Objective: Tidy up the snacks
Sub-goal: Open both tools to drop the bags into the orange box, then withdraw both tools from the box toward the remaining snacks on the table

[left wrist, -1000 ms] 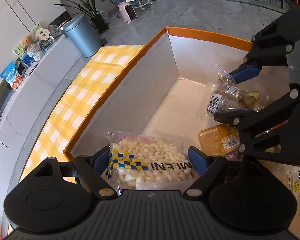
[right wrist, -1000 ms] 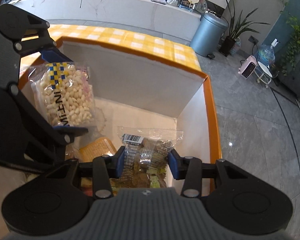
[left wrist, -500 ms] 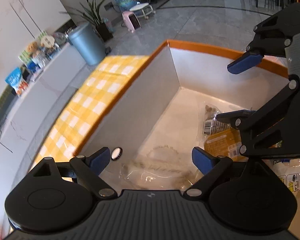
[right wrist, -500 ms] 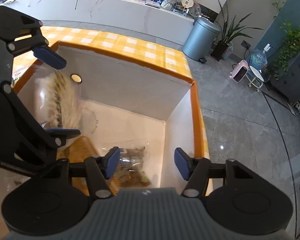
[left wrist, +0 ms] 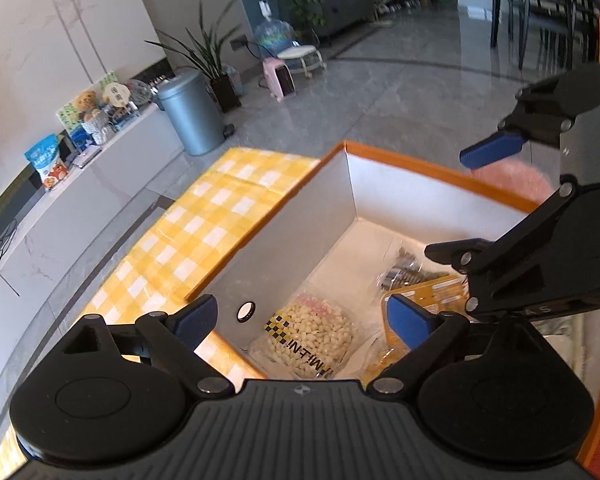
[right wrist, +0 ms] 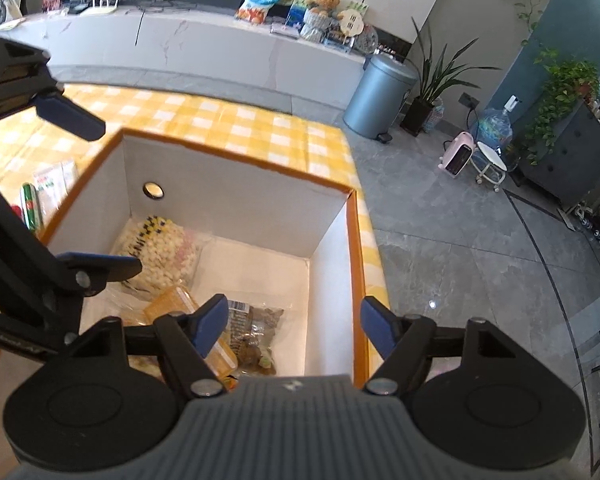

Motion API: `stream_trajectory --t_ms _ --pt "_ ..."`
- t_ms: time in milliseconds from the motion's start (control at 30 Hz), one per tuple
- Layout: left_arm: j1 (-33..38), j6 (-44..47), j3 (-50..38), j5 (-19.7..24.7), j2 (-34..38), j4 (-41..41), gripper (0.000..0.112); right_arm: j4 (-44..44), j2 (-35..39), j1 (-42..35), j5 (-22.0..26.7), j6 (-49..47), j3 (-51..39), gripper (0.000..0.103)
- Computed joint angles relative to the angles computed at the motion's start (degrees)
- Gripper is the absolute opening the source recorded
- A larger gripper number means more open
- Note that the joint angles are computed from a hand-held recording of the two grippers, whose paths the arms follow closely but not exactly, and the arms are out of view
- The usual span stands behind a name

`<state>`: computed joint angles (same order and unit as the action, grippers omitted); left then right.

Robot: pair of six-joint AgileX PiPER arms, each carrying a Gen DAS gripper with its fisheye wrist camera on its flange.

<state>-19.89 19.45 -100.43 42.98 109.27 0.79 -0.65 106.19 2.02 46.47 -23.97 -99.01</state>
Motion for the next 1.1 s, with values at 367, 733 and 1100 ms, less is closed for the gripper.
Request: stream_trajectory --t_ms 367,733,1100 --pt "0.90 -13.64 20.77 -13.28 -17.85 2.71 0.103 -3.05 -14.89 4.01 -15.45 13.15 20.26 0.075" --pt "5.50 -29.55 37.64 -22.37 -29.35 5.65 0.099 -36.49 -27.98 16.24 -25.88 54.61 39.59 0.075" --pt "12.92 -31.68 52.28 -27.42 -37.85 7.04 0.092 -53.16 -30.15 27.52 -24.89 77.01 46.49 0.067"
